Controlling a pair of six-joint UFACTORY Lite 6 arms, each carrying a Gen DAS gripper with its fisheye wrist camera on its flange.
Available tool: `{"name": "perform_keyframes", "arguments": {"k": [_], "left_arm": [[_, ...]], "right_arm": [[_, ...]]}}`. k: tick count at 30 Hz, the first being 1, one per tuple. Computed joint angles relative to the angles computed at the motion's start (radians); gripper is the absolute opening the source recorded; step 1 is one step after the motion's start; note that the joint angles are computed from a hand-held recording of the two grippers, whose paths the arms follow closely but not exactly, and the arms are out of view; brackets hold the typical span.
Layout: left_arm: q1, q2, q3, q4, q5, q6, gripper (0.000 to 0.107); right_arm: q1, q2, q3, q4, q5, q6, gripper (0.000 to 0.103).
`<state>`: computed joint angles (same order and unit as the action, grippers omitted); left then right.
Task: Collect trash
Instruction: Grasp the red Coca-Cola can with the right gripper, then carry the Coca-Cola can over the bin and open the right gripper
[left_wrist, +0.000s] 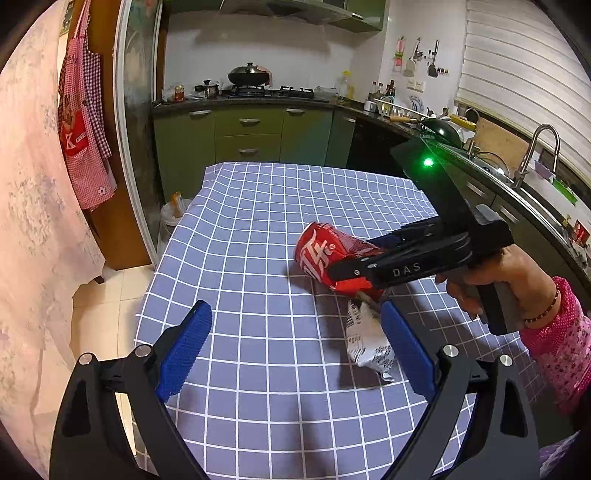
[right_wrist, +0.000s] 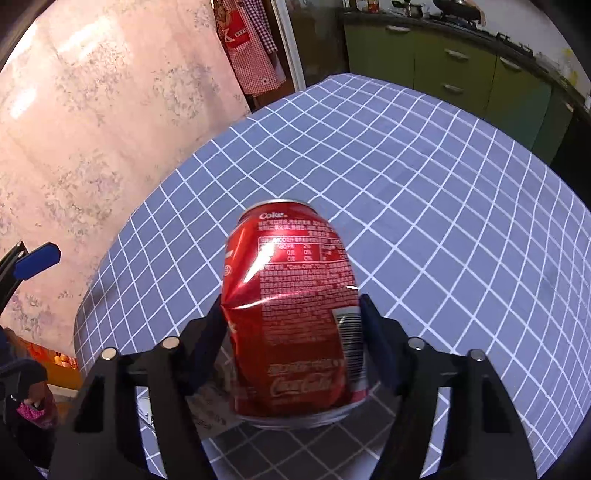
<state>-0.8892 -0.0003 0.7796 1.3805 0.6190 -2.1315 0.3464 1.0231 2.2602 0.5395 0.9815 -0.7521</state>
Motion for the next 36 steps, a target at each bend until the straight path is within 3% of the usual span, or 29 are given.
{"name": "perform_keyframes", "arguments": {"k": [7, 15, 23, 29, 36], "left_arm": [[-0.011, 0.028, 0.027, -0.002, -0.002, 0.002, 0.092], [-0.021, 0.065, 0.074, -0.006, -0.01, 0.022, 0.092], [-0.025, 0.179, 0.181, 0.014, -0.061, 0.034, 0.093], [-0.024, 0.26, 0.271, -0.005, -0.083, 0.083, 0.093], [-0.037, 0.356, 0.383, -0.077, -0.093, 0.181, 0.093]], "right_arm": [[-0.039, -0.075, -0.096, 0.065, -0.019, -0.026, 0.065], [-0.187, -0.47, -0.568, 0.259, -0.12, -0.23, 0.065], [-0.665, -0.89, -1.092, 0.441, -0.185, -0.536, 0.065], [-1.046, -0.864, -1.16, 0.477, -0.258, -0.65, 0.065], [-1.198, -0.659, -1.085, 0.52, -0.43, -0.707, 0.065]]}}
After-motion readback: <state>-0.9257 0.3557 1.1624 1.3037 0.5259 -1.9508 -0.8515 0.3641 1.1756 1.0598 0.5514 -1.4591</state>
